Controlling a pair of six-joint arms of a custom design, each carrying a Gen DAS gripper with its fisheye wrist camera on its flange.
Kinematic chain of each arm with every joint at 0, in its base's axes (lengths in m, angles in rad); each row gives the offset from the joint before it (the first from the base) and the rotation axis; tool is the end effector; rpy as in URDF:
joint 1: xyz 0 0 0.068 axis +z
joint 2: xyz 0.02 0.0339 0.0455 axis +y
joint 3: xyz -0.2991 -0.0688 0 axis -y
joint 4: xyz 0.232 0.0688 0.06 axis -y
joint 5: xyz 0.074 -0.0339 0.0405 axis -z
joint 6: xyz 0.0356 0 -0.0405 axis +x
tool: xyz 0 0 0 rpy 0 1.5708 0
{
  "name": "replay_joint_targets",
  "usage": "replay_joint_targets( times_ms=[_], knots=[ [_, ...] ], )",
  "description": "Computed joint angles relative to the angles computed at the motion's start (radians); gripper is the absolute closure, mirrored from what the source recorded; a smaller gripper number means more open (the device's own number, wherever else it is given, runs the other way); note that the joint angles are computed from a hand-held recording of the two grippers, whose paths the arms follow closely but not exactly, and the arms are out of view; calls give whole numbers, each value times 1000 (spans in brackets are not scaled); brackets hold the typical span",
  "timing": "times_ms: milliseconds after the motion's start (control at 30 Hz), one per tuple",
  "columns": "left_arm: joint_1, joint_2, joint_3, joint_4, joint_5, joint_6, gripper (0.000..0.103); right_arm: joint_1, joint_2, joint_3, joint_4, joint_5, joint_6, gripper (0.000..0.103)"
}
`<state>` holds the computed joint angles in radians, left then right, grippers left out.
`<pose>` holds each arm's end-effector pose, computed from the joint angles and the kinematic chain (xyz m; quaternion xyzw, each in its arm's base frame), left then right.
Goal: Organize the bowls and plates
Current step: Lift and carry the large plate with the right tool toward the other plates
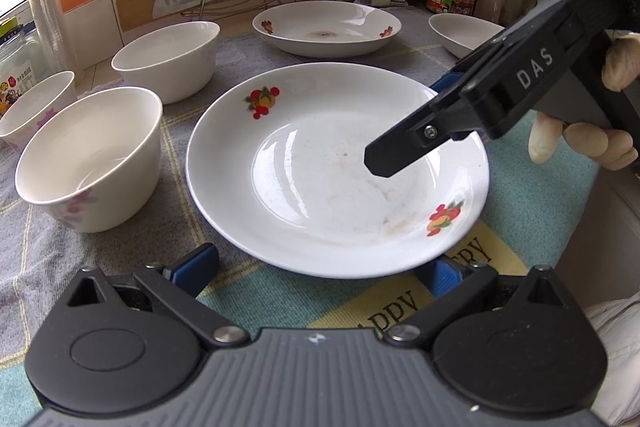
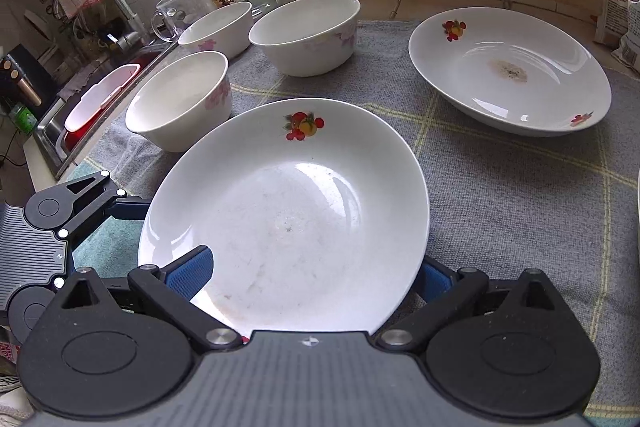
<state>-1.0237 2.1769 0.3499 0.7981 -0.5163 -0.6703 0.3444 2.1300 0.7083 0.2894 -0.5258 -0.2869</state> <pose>0.1418 -0.1990 0.0298 0.0965 0.9291 -0.0310 0.3557 0.2923 0.1238 0.0516 -0.3463 0.8784 0.2596 0.2026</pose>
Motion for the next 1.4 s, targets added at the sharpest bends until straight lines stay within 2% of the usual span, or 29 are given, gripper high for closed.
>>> replay_joint_targets(
  times_ms=[200,600,800,1067,1400],
  knots=[
    [11,17,-22,70,15,49,0,-25,46,133,-154,-77,-40,0],
    [65,59,-68,231,87,186,0,-24,142,428,-507,-116,-144,0],
    [74,64,-73,250,99,225,0,-30,175,519,-634,-141,-160,0],
    [90,62,-72,259,119,286,0,-38,196,576,-718,-158,-152,0],
    [96,42,-76,239,141,300,1,-32,190,577,-723,-142,-140,0]
  ],
)
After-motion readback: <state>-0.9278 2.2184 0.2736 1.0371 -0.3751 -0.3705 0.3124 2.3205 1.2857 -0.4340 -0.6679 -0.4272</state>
